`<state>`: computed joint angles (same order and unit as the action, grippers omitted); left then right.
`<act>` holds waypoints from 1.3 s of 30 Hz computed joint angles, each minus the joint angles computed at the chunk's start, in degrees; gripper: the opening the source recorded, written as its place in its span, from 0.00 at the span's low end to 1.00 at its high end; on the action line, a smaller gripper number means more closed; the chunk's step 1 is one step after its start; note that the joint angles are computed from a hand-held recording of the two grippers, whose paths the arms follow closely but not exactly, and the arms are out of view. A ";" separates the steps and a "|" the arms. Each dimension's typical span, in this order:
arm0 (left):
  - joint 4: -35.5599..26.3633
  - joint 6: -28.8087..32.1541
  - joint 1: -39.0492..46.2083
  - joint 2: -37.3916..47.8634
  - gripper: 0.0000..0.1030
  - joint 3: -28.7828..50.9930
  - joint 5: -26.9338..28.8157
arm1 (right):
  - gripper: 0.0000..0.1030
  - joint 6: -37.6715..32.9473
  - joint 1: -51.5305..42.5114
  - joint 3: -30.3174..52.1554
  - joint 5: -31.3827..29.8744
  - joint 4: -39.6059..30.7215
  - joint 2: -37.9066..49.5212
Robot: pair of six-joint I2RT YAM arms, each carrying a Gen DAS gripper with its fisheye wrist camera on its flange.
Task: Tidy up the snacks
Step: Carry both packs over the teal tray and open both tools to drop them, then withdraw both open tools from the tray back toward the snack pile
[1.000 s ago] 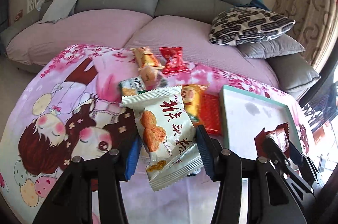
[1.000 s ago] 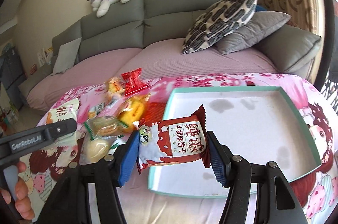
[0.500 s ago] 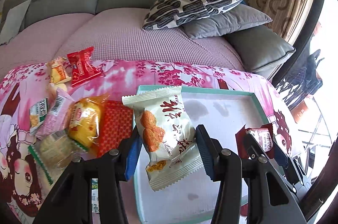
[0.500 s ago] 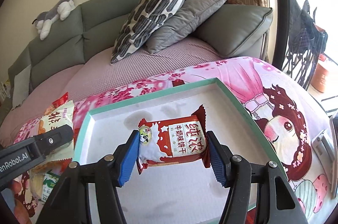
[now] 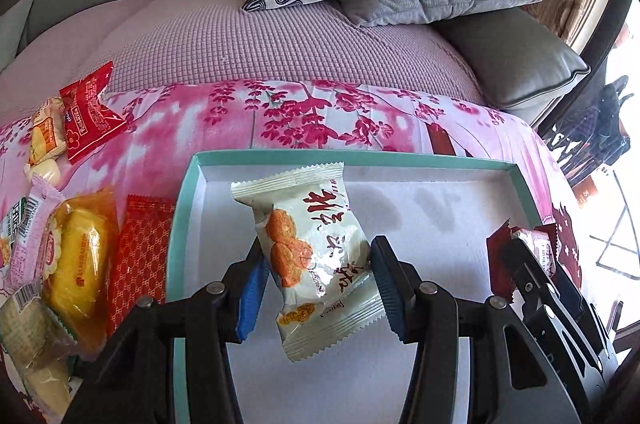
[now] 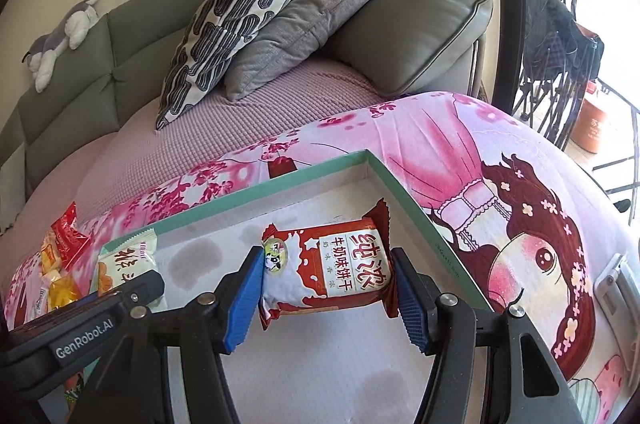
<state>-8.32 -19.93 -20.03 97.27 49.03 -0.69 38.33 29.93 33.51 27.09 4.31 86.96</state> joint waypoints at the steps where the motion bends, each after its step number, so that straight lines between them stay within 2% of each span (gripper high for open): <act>1: 0.26 0.02 -0.30 0.78 0.51 0.52 -0.42 | 0.63 -0.11 -0.64 0.16 -0.48 0.13 0.26; 8: 0.60 -0.19 -1.68 3.14 0.52 2.77 -2.07 | 0.63 -0.34 -2.62 0.15 -2.30 0.65 0.62; 10: 0.27 -0.49 -1.92 2.74 0.60 2.83 -2.43 | 0.64 -0.32 -2.75 0.29 -2.18 0.03 0.62; 14: -0.61 -1.25 -1.98 1.39 0.62 2.60 -2.48 | 0.64 -0.79 -2.64 0.02 -1.67 -0.81 -0.84; 16: -1.44 -1.62 -2.13 0.73 0.71 2.50 -3.16 | 0.65 -1.17 -2.21 -0.01 -1.48 -1.48 -1.94; 18: -1.74 -2.22 -2.21 -0.47 0.75 1.83 -3.38 | 0.65 -1.35 -1.40 0.31 -0.61 -2.58 -2.61; 26: -4.02 -3.12 -2.51 -5.92 0.77 -1.13 -6.53 | 0.66 -0.54 0.58 0.59 0.03 -7.44 -5.66; 28: -4.30 -3.52 -2.28 -6.82 0.89 -1.72 -7.35 | 0.78 -0.60 1.27 0.44 0.72 -7.55 -6.12; 29: -4.30 -3.57 -2.19 -7.20 0.90 -2.03 -7.77 | 0.89 -0.42 1.71 0.46 1.39 -7.69 -6.12; 30: -4.46 -3.55 -2.12 -7.64 0.91 -2.27 -8.56 | 0.93 -0.45 2.07 0.43 1.67 -7.71 -6.05; 33: -4.33 -2.56 -1.73 -9.02 0.93 -3.19 -10.48 | 1.00 -1.05 2.49 0.33 0.74 -7.47 -5.45; 39: -3.33 -1.73 -0.67 -12.91 0.95 -6.35 -11.56 | 1.00 -0.88 5.01 -0.31 1.14 -6.94 -5.39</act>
<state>-11.65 -21.66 -20.69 84.37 42.68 -12.25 37.45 34.94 33.20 28.23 -2.62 81.57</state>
